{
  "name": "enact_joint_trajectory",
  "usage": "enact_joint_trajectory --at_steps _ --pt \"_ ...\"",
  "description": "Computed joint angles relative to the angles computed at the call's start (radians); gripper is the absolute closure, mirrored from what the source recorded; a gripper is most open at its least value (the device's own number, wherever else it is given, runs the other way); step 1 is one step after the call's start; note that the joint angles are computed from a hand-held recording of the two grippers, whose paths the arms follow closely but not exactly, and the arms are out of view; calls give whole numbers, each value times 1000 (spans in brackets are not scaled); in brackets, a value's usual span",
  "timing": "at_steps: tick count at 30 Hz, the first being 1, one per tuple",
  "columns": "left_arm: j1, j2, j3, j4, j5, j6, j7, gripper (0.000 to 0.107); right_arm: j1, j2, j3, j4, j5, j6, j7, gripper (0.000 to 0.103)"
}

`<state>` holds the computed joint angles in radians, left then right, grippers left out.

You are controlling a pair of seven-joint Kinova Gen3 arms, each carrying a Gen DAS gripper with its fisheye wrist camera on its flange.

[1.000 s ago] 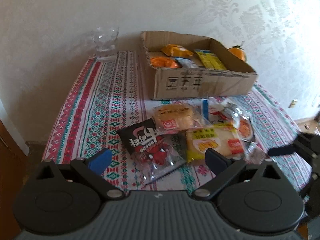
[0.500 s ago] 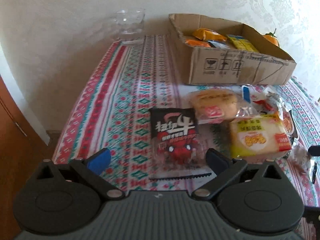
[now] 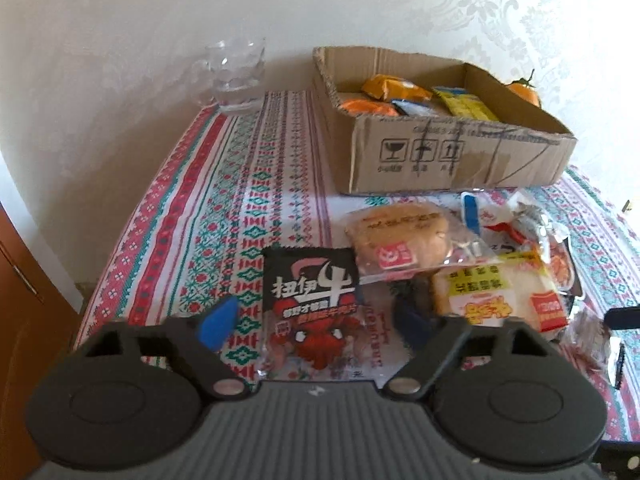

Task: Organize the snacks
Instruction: 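Move the left tool to the black snack pack while the right tool approaches the brown pig-print pack, then grasp the black snack pack with the left tool while the right tool grasps the brown pig-print pack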

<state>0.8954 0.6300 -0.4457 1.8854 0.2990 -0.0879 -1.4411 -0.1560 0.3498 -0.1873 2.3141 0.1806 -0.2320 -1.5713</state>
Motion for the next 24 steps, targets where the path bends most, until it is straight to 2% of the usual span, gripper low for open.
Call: enact_joint_trajectory --at_steps 4,9,13,15,17,20,22,24 --pt "-8 -4 11 4 -5 -8 -4 35 31 10 -26 -25 29 21 -8 0" --pt "18 7 -18 4 23 -11 -12 25 27 12 -20 -31 22 24 -5 0" --pt "21 7 -24 6 40 -8 -9 26 11 6 -1 -18 4 8 -1 3" --pt "10 2 -9 10 37 -17 -10 28 -5 3 19 -10 -15 -7 4 8" --pt "18 2 -14 14 39 -24 -18 37 -13 -2 32 -4 -27 -15 7 12" --pt "13 -5 -1 19 42 -31 -32 45 -17 -5 43 -1 -37 -23 11 20" --pt "20 -2 -8 18 55 -31 -38 45 -27 -7 55 2 -51 -31 16 25" --pt "21 -2 -10 18 64 -31 -45 48 -31 -11 59 5 -56 -34 20 36"
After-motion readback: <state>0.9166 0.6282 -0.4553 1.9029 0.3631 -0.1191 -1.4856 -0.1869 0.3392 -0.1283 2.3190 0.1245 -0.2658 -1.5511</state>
